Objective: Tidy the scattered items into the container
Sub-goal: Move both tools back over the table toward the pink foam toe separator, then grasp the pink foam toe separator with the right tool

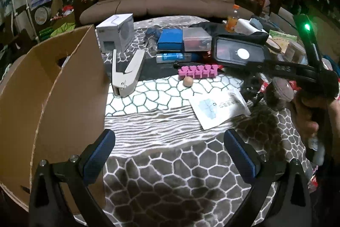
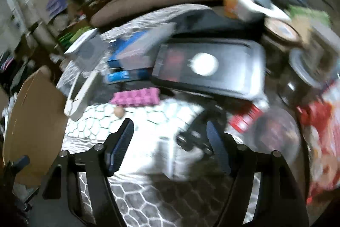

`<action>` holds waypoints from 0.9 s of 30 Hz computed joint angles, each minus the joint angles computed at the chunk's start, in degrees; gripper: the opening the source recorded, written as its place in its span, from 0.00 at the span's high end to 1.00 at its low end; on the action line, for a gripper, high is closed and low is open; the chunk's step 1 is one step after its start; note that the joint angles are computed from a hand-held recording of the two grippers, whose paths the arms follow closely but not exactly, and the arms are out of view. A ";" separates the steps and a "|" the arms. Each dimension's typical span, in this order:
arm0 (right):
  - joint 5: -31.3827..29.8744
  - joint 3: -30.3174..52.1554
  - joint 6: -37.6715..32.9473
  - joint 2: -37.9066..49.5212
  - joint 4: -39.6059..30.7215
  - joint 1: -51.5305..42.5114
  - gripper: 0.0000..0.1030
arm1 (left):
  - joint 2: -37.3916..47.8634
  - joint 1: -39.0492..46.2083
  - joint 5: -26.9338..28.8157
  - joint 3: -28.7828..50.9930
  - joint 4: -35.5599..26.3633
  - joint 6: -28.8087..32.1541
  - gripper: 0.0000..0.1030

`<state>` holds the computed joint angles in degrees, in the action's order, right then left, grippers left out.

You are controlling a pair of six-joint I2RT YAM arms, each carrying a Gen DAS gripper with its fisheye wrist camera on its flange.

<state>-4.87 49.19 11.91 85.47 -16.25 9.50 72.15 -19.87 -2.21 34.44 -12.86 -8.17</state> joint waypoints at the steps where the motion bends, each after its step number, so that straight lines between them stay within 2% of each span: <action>1: 0.68 0.97 -1.70 1.71 1.11 1.16 0.36 | 0.18 0.05 -0.07 0.03 0.21 -0.34 0.00; 3: 1.96 2.97 -5.47 5.27 3.32 3.15 0.42 | 0.43 -0.10 -0.35 -0.51 2.32 -1.04 0.00; 7: 4.54 7.23 -12.65 13.93 7.51 4.94 0.43 | 2.86 -0.89 -3.30 -0.39 4.75 -0.94 0.00; 10: 4.56 11.63 -15.76 20.67 7.82 4.92 0.42 | 6.66 -0.98 -4.15 0.54 5.59 0.72 0.00; 13: 5.06 14.24 -19.53 23.55 7.09 6.34 0.34 | 10.40 -0.98 -5.34 1.55 6.17 1.05 0.00; 14: 5.22 15.39 -20.31 24.41 6.15 6.90 0.25 | 10.91 -0.80 -4.87 1.71 6.32 1.02 0.00; 15: 5.18 16.25 -20.78 25.14 5.69 7.31 0.22 | 11.89 -0.62 -4.27 2.10 6.67 0.90 0.00; 19: 5.58 20.72 -22.65 29.70 3.09 8.27 0.22 | 14.31 -1.03 -4.52 3.22 7.27 1.10 0.00; 20: 6.26 22.03 -22.99 31.16 2.15 8.44 0.26 | 14.56 -1.12 -4.46 3.38 7.23 1.17 0.00; 22: 7.74 23.05 -23.70 32.61 1.10 8.57 0.41 | 14.75 -1.25 -4.32 3.76 6.79 1.29 0.00; 24: 5.01 22.74 -23.59 31.58 -0.13 7.51 0.62 | 14.42 -1.37 -4.22 3.86 6.52 1.63 0.00; 26: 1.37 22.55 -23.47 30.26 -1.88 6.23 0.72 | 14.17 -1.43 -4.79 4.08 6.17 1.69 0.00; 27: -0.24 22.63 -23.68 29.71 -3.33 5.64 0.73 | 13.99 -1.20 -4.52 4.12 5.99 1.54 0.00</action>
<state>-5.10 71.82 -11.77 115.18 -19.58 15.14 86.14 -21.07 -6.73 38.56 -6.87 -6.63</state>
